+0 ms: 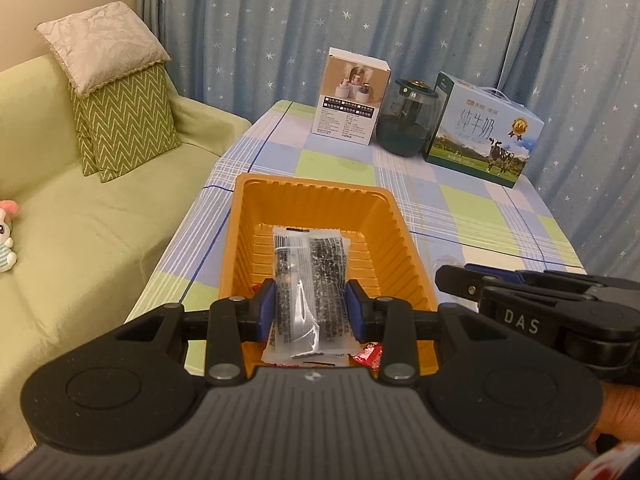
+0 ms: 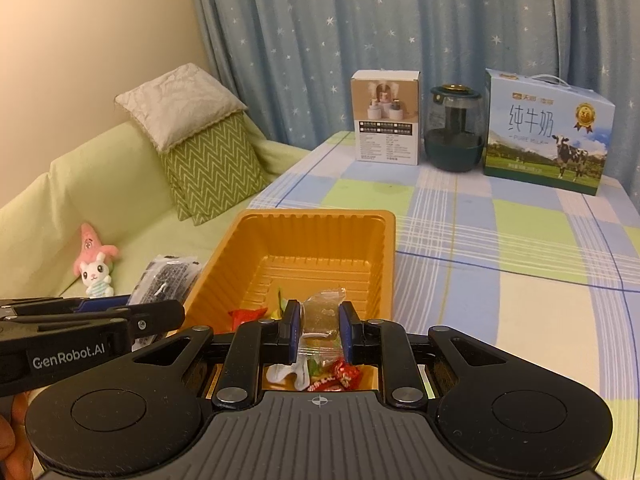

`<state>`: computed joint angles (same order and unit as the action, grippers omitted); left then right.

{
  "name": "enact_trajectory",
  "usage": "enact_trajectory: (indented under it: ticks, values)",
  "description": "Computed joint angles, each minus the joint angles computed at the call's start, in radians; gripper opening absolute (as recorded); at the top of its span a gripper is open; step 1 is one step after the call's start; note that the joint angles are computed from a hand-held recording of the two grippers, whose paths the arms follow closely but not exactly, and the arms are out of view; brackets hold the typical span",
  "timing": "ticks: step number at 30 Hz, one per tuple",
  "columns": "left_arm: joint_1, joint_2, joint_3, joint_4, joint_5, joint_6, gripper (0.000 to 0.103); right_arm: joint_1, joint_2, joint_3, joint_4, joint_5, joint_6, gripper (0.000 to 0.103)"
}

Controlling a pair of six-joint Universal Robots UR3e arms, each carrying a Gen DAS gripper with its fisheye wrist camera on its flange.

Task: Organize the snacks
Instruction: 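Carry the packet and brown candy over the orange tray, then open both tools to drop the packet and brown candy into the tray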

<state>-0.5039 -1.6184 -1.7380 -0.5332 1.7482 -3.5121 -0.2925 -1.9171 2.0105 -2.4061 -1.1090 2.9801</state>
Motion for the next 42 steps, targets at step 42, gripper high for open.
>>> enact_trajectory:
  ticks: [42]
  values:
    - [0.132, -0.145, 0.064, 0.051, -0.097, 0.111, 0.044, 0.065, 0.324, -0.104, -0.147, -0.061, 0.063, 0.021]
